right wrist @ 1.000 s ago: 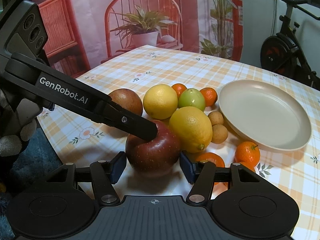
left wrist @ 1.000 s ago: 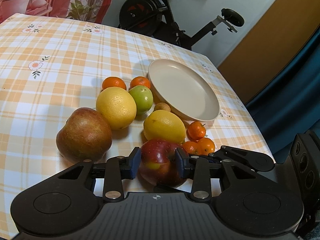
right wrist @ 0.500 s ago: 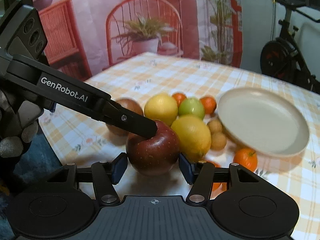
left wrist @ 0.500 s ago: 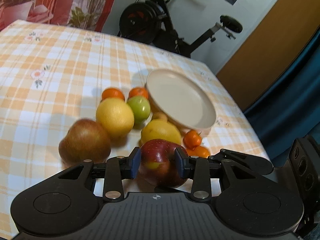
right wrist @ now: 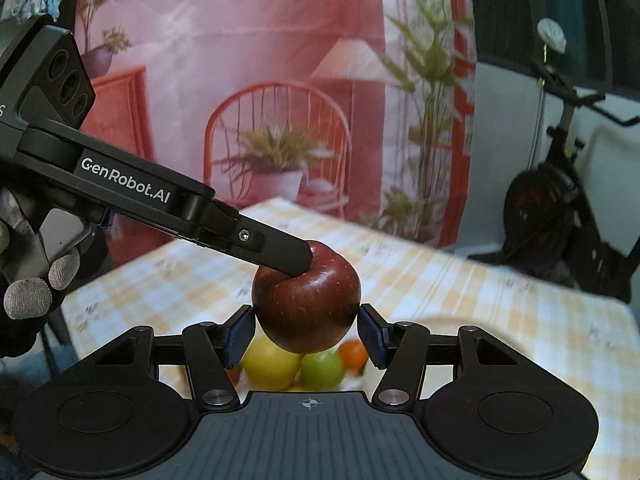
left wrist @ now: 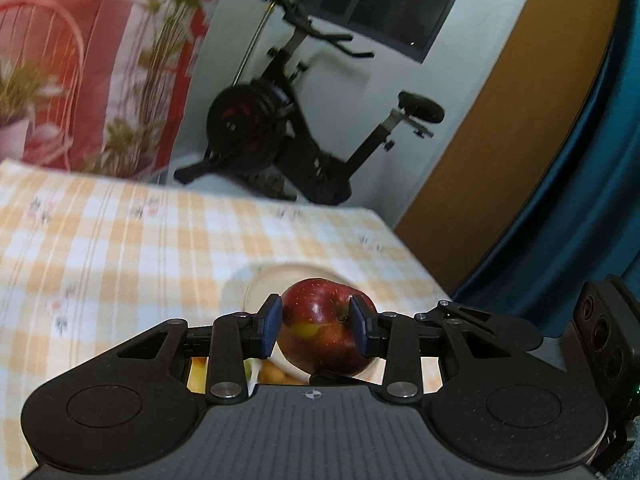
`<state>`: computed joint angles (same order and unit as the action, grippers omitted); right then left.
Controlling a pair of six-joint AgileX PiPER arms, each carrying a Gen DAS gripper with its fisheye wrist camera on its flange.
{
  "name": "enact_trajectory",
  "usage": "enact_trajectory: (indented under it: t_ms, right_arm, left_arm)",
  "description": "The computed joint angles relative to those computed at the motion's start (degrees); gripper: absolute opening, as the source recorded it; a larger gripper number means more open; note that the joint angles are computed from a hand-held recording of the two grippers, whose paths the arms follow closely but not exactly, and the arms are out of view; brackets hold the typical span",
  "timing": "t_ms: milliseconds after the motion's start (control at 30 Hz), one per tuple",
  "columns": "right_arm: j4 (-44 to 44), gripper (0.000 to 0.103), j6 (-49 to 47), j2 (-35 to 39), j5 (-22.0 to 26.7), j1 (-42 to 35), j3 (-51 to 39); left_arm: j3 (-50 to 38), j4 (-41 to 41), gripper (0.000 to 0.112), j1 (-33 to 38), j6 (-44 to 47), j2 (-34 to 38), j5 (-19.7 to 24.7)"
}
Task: Organize fruits
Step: 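Lift the red apple with the left gripper and carry it over the cream plate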
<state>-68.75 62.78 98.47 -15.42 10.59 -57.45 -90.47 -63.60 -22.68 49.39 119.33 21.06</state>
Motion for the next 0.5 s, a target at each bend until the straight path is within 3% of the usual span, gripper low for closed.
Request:
enact_trajectory:
  t_ms: [200,500]
  right_arm:
    - [-15.78,0.053,14.57,3.44,-2.34,-4.66,-6.47]
    - [-18.05,0.053,16.77,10.96,-5.70,-9.22,-9.89]
  left_arm:
    - [-12.60,16.41,0.039,-1.57,-16.06,6.52,3.24]
    - [-33.71,30.29,0.039,-1.95,-30.62,19.96,14.36]
